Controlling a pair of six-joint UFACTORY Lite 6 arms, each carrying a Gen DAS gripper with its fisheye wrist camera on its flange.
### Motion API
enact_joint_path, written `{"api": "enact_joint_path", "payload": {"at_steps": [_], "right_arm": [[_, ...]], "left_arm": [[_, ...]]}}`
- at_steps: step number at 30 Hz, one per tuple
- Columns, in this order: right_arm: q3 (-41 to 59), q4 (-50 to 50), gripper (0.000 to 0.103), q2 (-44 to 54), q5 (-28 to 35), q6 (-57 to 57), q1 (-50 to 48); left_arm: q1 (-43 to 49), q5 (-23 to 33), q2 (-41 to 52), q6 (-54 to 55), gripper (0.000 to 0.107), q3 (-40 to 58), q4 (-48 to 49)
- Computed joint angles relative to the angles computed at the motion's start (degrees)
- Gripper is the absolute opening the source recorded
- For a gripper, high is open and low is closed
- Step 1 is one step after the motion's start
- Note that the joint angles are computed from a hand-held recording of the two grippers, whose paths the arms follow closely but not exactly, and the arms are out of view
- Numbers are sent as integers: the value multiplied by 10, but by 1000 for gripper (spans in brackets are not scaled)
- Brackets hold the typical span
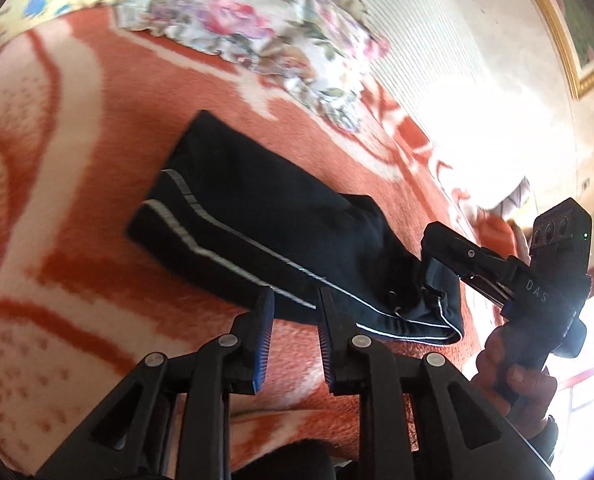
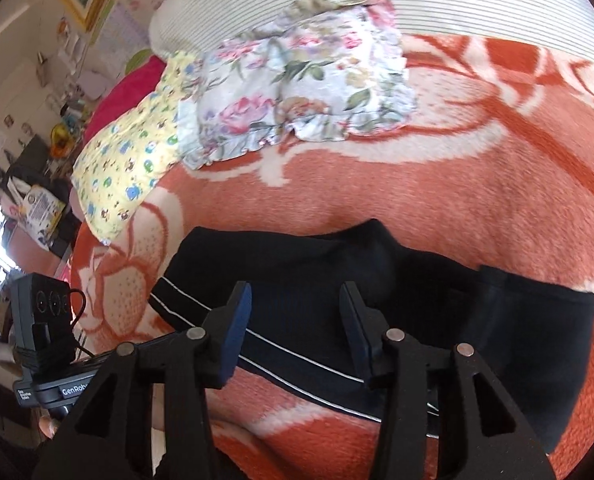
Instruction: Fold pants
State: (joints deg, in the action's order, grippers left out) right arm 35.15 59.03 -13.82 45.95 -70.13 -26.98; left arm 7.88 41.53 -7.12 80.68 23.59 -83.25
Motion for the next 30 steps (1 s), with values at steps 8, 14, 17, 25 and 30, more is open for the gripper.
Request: {"api": "enact_joint_path", "payload": {"at_steps": [8,14,17,25,30], "right_arm": [[57,-11,50,48,-74,80,157],[139,-66,55,120,-126,173,271],[200,-121,55,179,-142,238,323],[360,-299,55,333,-159,417,424],[450,-390,55,420,-142,496,457]], "left_arm": [[105,34,76,14,23,26,6],[140,55,152,22,27,71,-7],[136,53,176,21,32,85,-29],[129,20,212,19,49,102,-59],[114,10,223,24,53,114,-78]]}}
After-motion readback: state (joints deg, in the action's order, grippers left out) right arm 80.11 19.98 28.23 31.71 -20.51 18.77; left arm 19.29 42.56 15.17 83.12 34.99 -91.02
